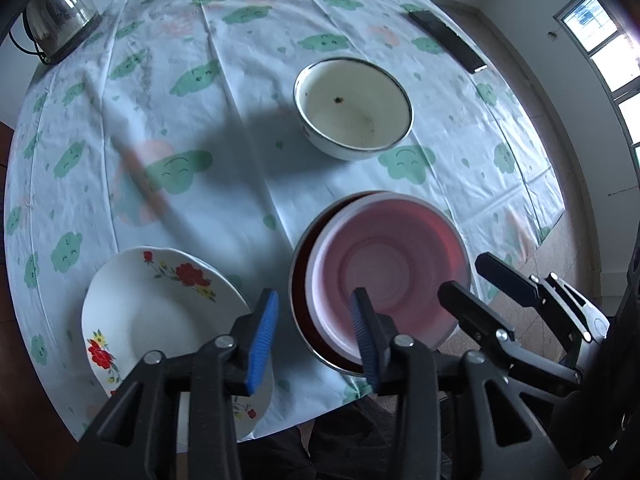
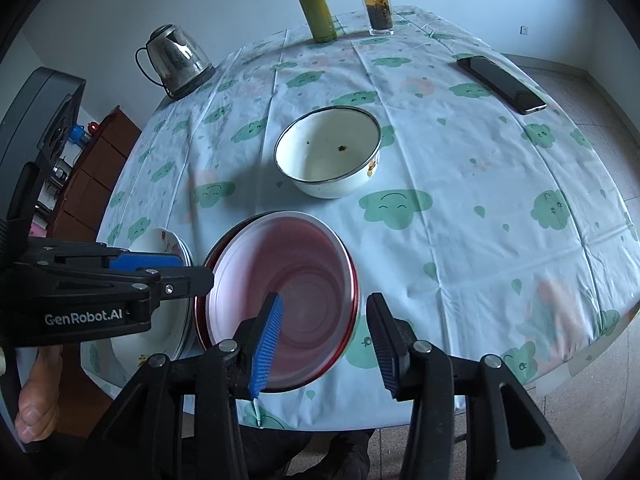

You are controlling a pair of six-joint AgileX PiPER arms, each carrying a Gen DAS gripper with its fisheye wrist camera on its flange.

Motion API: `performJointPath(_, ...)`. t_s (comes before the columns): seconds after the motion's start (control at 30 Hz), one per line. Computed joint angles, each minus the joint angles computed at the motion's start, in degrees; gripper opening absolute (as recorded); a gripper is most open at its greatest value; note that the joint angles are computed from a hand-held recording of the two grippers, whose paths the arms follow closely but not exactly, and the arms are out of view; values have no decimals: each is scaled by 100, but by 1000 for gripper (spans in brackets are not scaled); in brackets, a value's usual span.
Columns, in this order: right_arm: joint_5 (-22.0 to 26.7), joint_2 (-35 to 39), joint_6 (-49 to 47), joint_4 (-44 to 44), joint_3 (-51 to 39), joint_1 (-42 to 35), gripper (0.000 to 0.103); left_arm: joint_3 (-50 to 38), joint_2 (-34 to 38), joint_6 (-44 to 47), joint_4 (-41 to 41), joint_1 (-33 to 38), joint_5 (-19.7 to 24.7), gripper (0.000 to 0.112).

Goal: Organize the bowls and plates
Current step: 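Open both grippers to release the pink bowl, then close the left gripper on the white enamel bowl rim while the right gripper closes beside it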

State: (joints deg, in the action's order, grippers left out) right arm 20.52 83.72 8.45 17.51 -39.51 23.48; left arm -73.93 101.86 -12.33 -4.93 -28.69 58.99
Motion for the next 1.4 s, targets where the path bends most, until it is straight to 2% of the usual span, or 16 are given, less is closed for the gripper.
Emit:
performJointPath(0.47, 74, -150, -519, 522, -53, -166, 46, -46, -38, 44, -60, 173, 41, 46)
performJointPath(0.8, 358, -32, -1137, 949, -334, -693, 46, -543, 162, 94, 152, 362, 130, 46)
performJointPath(1.03, 573, 384, -1277, 781, -764, -1048, 46, -1178, 609, 185, 248, 413, 261, 46)
performJointPath(1.3, 755, 1036, -1842, 1215, -1312, -1320, 46, -1976, 1282, 186, 278, 460, 397, 46)
performJointPath(1.4, 848, 1319, -1765, 1095, -1670, -1341, 46, -2289, 1528, 159, 269, 446, 462, 46)
